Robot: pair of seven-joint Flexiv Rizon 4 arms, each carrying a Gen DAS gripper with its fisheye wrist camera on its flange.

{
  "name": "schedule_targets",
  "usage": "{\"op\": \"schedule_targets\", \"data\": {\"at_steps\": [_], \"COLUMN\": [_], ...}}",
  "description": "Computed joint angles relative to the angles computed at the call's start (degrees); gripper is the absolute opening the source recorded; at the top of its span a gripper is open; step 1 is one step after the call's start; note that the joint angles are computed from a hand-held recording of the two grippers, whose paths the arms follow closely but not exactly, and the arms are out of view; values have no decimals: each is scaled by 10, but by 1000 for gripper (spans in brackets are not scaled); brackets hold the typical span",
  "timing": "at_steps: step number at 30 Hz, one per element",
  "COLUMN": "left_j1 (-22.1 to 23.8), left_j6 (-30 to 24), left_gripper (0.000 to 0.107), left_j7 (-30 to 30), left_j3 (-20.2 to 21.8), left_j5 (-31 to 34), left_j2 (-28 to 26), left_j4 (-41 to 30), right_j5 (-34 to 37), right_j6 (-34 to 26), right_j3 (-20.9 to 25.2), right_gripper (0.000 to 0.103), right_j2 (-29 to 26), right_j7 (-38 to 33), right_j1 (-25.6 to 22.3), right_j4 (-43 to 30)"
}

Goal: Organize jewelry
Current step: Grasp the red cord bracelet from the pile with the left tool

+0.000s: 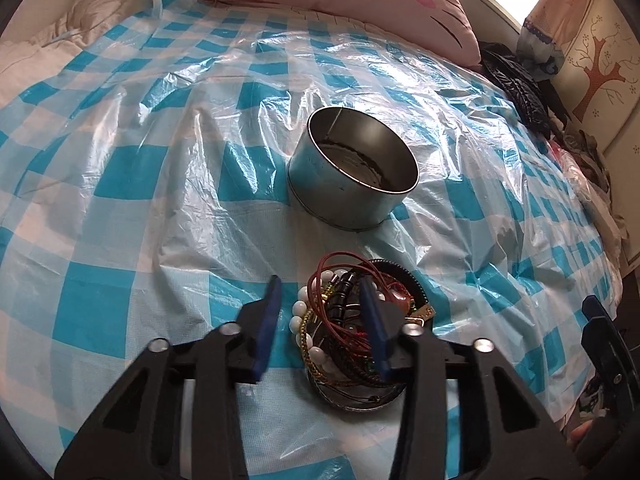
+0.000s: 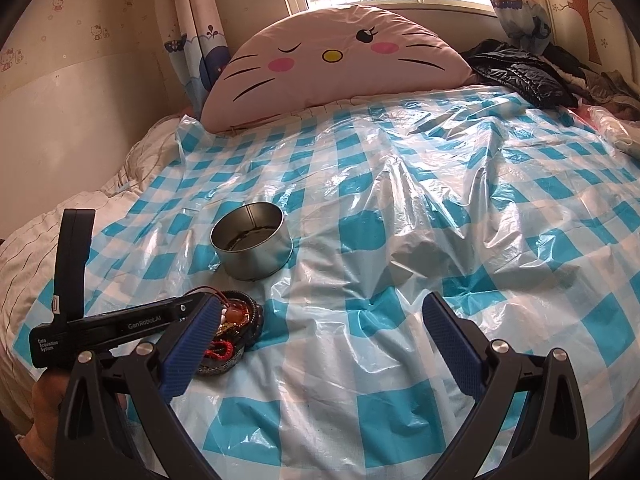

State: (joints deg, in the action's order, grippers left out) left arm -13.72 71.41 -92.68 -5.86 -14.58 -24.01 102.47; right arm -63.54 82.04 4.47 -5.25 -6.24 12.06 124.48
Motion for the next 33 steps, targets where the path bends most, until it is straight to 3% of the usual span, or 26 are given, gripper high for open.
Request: {"op": "schedule_targets", "data": {"at_steps": [3, 4, 6, 8, 10, 12, 14, 17, 19, 24, 27, 33], "left_j1": [-3, -1, 32, 47, 71, 80, 96, 101, 80, 23, 27, 58], "left_j6": [11, 26, 79, 124, 166, 196, 212, 232, 250, 274, 268, 270], "left_gripper": [9, 9, 2, 2, 2, 2, 2, 2, 2, 2, 2, 2], "left_j7": [13, 15, 54, 70, 89, 89, 91, 81, 56, -4, -17, -19], "left_j3": [2, -3, -50, -72, -105, -115, -132, -134, -105, -22, -21, -53], "left_j5": [12, 13, -43, -75, -111, -124, -133, -127, -112, -71, -50, -25], "left_j2": [2, 7, 20, 30, 37, 41, 44, 46, 46, 49, 49, 49], "left_j4": [3, 10, 44, 66, 87, 99, 107, 113, 115, 112, 108, 110], "right_j5": [22, 26, 32, 53, 129, 257, 318, 331, 319, 427, 467, 501], "right_j6": [10, 10, 8, 3, -5, -22, -37, -44, -9, -32, -44, -63], "right_j3": [2, 1, 1, 6, 25, 62, 79, 67, 48, 100, 112, 86], "right_gripper": [97, 97, 97, 97, 97, 97, 97, 97, 97, 97, 97, 97], "right_j2": [-3, -3, -3, -5, -16, -37, -55, -70, -85, -145, -173, -196], "right_j7": [-8, -10, -16, -38, -115, -242, -311, -345, -345, -498, -553, -587], "right_j1": [0, 1, 3, 6, 12, 14, 20, 44, 65, 55, 58, 85], "right_j4": [1, 1, 0, -2, -11, -35, -57, -74, -77, -148, -184, -218]}}
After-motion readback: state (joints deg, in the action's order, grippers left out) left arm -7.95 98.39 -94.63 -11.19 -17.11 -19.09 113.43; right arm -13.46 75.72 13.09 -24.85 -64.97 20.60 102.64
